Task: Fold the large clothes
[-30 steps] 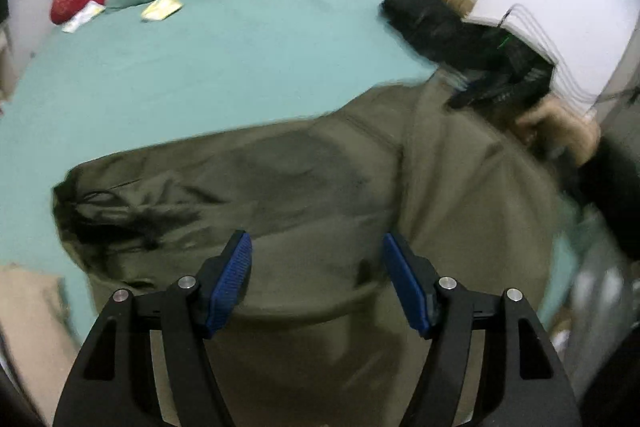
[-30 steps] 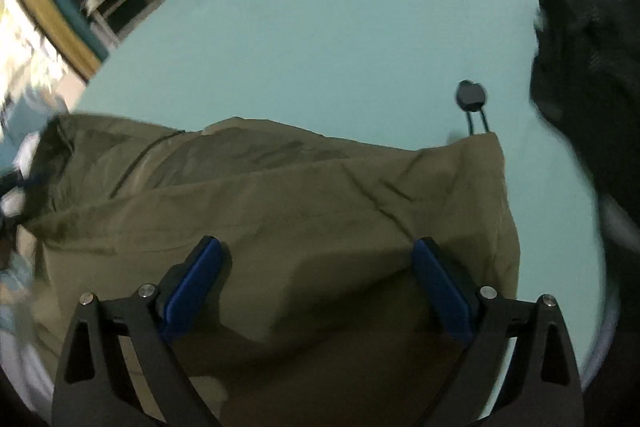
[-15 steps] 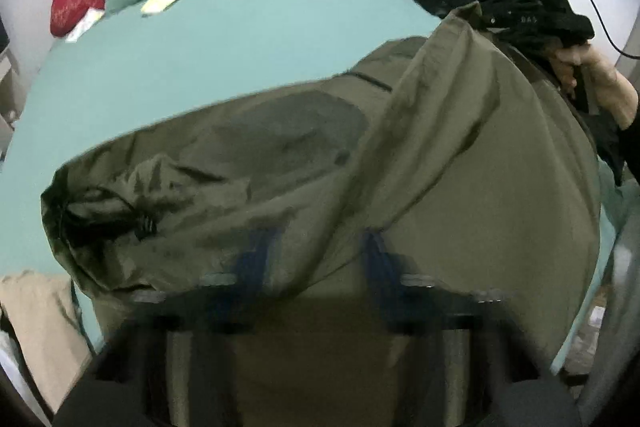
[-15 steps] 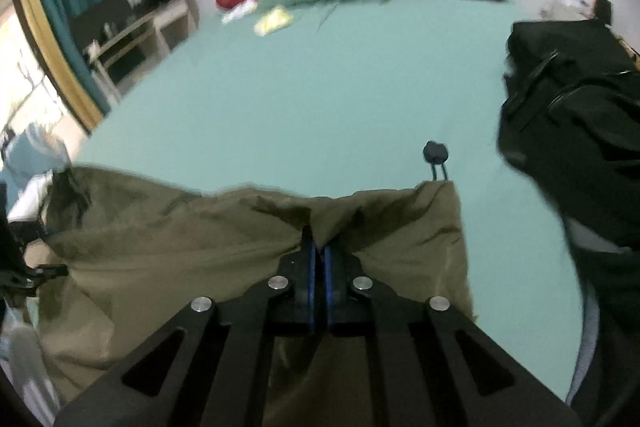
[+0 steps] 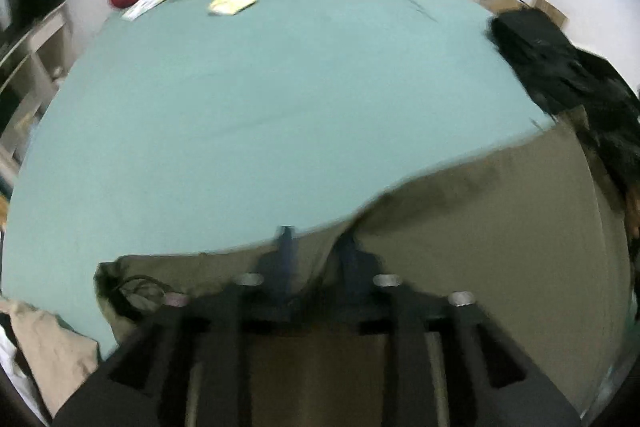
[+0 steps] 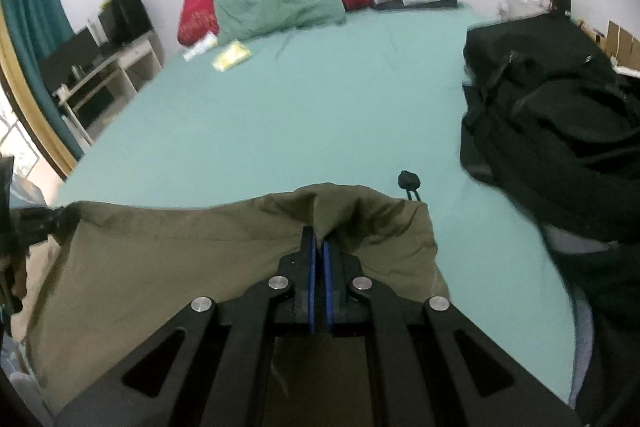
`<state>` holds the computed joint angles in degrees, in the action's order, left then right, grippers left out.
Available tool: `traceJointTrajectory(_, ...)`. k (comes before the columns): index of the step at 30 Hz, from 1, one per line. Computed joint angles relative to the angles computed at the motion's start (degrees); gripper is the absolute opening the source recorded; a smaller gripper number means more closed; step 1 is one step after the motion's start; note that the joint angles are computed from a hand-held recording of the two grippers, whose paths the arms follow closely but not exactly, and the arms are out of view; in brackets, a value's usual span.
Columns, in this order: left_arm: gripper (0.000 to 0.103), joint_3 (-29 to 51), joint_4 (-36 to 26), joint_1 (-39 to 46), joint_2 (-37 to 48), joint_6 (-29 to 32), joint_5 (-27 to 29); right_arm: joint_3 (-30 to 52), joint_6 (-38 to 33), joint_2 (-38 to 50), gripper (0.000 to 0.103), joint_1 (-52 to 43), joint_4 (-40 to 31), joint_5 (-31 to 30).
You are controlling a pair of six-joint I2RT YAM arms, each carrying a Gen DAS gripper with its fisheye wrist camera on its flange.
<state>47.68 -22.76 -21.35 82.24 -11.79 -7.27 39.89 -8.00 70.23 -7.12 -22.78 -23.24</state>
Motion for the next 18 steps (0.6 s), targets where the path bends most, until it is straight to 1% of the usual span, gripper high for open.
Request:
traceJointTrajectory(1, 0.052, -2.30, 2.52, 0.22, -2.14, -1.45, -1.14, 0.05, -0.94, 1.27, 0.005, -0.24, 0.02, -0.13)
traceJointTrajectory(2, 0.056, -3.72, 3.70, 0.40, -3.76, -1.96, -1.18, 0.25, -1.84, 3.62, 0.009, 0.06, 0.11, 0.30)
traceJointTrajectory(3, 0.057, -5.48, 4.51, 0.50, -5.67, -2.02, -1.39, 0.86, -2.29, 5.42, 0.013, 0.28, -0.39, 0.95)
traceJointTrajectory(4, 0.058, -7.10, 4.60, 0.46, -7.51, -2.02, -2.88, 1.24, -2.63, 6.26, 0.025, 0.14, -0.69, 1.27)
traceJointTrajectory(5, 0.060, -8.77, 4.05, 0.49, -9.47, -1.97, -4.52, 1.20, -2.40, 6.49, 0.045, -0.39, -0.35, 2.22)
traceJointTrajectory(7, 0.061, -12.89, 1.83, 2.04, -15.76, -2.17, -5.81, 0.64, -1.74, 5.28, 0.063, -2.18, 0.16, 2.39)
traceJointTrajectory(8, 0.061, -13.86, 0.37, 2.91, -18.20, -2.27, -6.04, 0.55, -1.39, 4.25, 0.068, -3.42, -0.17, 1.78)
traceJointTrajectory(9, 0.061, -15.65, -1.80, 4.34, -22.30, -2.29, -6.14, 0.85, -1.44, 3.02, 0.069, -4.86, -1.52, 1.12)
traceJointTrajectory(11, 0.061, -16.95, -4.74, 7.23, -26.42, -0.38, -4.61, 0.44, -3.12, -1.56, 0.069, -7.83, -5.02, 0.21)
traceJointTrajectory(12, 0.061, -17.66, -5.80, 8.51, -28.22, 1.70, -2.97, -0.40, -4.31, -4.31, 0.069, -9.53, -6.18, -0.51)
traceJointTrajectory(13, 0.061, -18.07, -7.44, 8.47, -29.36, 4.17, -2.47, -1.53, -5.71, -7.29, 0.069, -11.64, -7.32, -1.40)
traceJointTrajectory(14, 0.061, -18.10, -8.11, 7.91, -29.27, 5.69, -3.25, -3.07, -7.67, -11.57, 0.069, -15.17, -9.52, -2.46)
traceJointTrajectory(15, 0.061, -17.93, -8.26, 7.26, -28.85, 6.44, -4.50, -4.02, -8.98, -13.70, 0.069, -17.63, -11.04, -3.09)
traceJointTrajectory(16, 0.061, -18.09, -7.82, 6.97, -28.30, 6.82, -5.87, -4.72, -9.80, -15.24, 0.069, -19.78, -12.49, -3.42)
traceJointTrajectory(18, 0.061, -17.76, -7.17, 8.71, -27.59, 6.98, -6.00, -6.49, -11.66, -16.93, 0.070, -24.77, -14.68, -5.28)
